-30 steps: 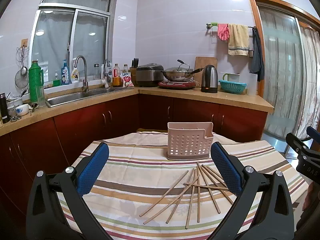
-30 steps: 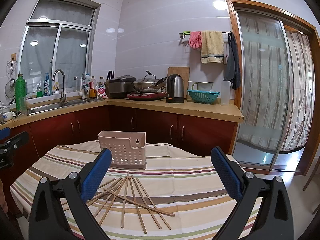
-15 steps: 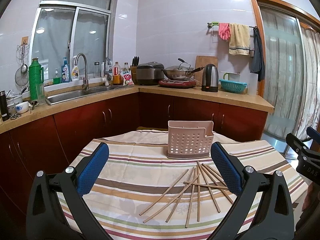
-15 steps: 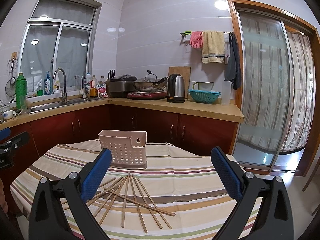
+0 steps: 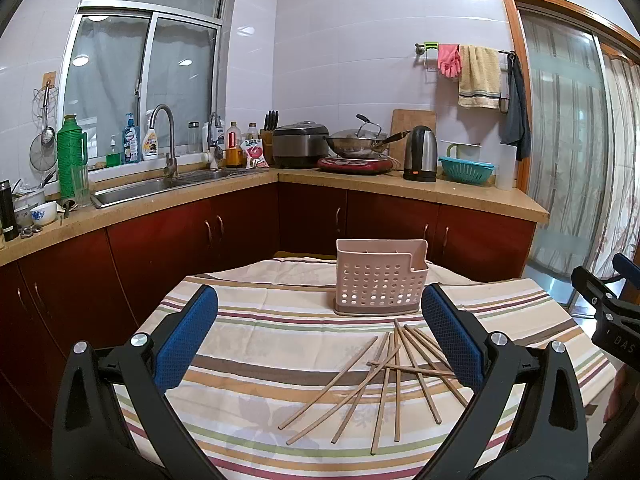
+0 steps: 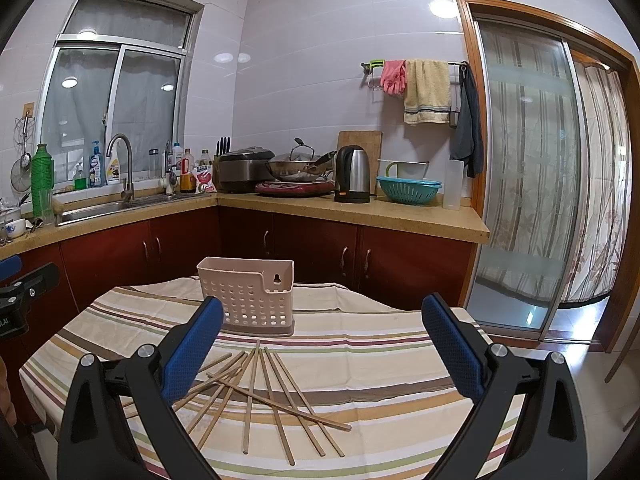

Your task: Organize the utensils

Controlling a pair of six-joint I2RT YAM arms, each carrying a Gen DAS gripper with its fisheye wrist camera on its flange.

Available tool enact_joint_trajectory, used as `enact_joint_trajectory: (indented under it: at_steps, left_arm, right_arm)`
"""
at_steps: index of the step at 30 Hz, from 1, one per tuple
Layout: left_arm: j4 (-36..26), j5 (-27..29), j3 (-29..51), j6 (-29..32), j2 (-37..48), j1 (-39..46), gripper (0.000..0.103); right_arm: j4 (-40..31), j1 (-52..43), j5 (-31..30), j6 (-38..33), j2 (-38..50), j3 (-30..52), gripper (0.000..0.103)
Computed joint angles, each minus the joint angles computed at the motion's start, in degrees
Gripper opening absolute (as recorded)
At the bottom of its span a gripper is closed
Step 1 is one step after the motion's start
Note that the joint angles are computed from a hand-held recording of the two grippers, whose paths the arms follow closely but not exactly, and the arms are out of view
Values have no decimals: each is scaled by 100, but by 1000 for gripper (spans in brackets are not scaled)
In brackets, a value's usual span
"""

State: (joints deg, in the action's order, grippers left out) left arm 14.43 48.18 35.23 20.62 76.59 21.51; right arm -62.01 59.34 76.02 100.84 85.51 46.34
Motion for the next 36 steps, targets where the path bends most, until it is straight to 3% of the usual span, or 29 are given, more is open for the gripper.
enact_joint_trajectory:
  at_steps: [30, 36]
  left_arm:
    - [122, -70, -124, 43, 45, -67, 99]
    - [219, -284, -138, 127, 266, -221, 99]
  right_arm:
    - [256, -42, -40, -191, -17, -106, 97]
    - [1329, -274, -187, -1125, -210, -460, 97]
